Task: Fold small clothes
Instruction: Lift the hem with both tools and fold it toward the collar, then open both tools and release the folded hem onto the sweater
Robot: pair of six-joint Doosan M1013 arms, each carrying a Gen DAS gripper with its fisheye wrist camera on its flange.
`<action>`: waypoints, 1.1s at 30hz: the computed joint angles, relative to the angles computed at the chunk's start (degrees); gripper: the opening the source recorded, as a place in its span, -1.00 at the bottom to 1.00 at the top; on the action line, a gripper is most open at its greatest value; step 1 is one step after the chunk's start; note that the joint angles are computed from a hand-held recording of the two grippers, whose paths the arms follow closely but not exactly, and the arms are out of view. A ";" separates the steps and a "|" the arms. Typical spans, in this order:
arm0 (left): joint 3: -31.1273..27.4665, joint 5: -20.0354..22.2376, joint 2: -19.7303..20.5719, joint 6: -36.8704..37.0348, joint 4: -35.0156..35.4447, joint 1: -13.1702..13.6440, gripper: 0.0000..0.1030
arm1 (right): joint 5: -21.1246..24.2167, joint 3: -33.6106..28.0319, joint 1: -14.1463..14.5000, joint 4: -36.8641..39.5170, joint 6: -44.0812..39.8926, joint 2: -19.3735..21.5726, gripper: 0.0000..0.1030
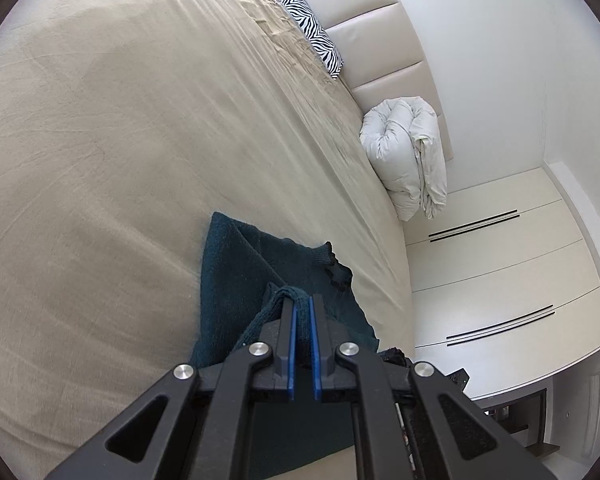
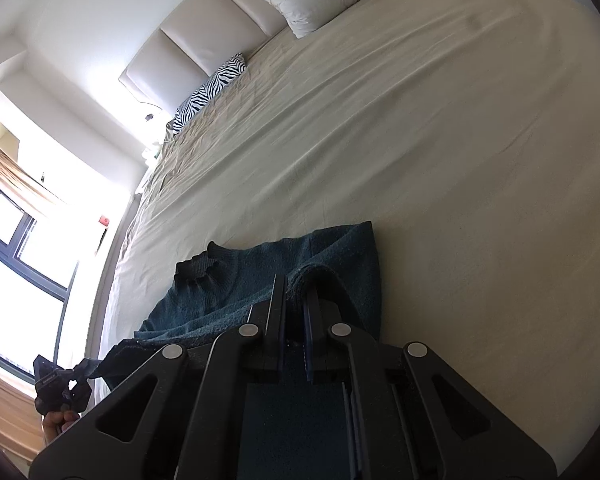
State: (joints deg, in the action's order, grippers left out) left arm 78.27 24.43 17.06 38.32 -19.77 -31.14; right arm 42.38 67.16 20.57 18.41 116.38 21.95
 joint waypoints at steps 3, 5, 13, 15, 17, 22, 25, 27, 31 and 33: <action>-0.67 -0.19 1.10 0.35 -0.91 0.62 -0.87 | 0.48 -1.00 -0.25 -0.36 0.83 1.48 -0.89; -1.13 -0.03 1.80 -0.06 -0.49 0.86 -0.87 | 0.35 -1.37 -0.44 -0.11 1.45 2.28 -0.89; -3.79 2.09 4.55 -3.36 4.11 1.79 -0.82 | 2.98 -5.67 -1.06 -0.21 3.93 6.68 -0.88; -4.09 2.51 4.90 -5.73 6.92 1.99 -0.58 | 4.78 -7.23 -1.32 -0.11 5.16 8.00 -0.87; -3.89 1.93 4.88 -6.07 7.15 2.18 0.04 | 5.73 -8.07 -1.69 1.54 5.24 8.90 -0.82; -3.22 2.56 4.12 -6.78 9.83 1.46 0.09 | 2.46 -6.04 -1.83 1.96 5.55 8.23 -0.75; -2.37 2.80 3.30 -7.35 12.14 0.61 0.09 | 1.15 -4.95 -1.75 1.72 6.40 7.63 -0.74; -1.58 2.66 2.64 -7.73 13.21 -0.08 0.09 | 1.26 -5.24 -1.62 0.75 6.42 7.58 -0.58; -0.63 2.98 1.55 -10.16 17.58 -1.74 0.09 | -2.91 -3.11 -1.15 -5.31 12.62 5.57 0.36; -0.59 4.07 1.32 -11.07 19.74 -2.51 0.09 | -4.25 -2.16 -1.31 -6.86 13.91 4.58 0.36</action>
State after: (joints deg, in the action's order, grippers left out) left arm 77.67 28.50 18.38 27.25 -0.02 -33.66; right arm 38.13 65.01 19.27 11.54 130.29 26.53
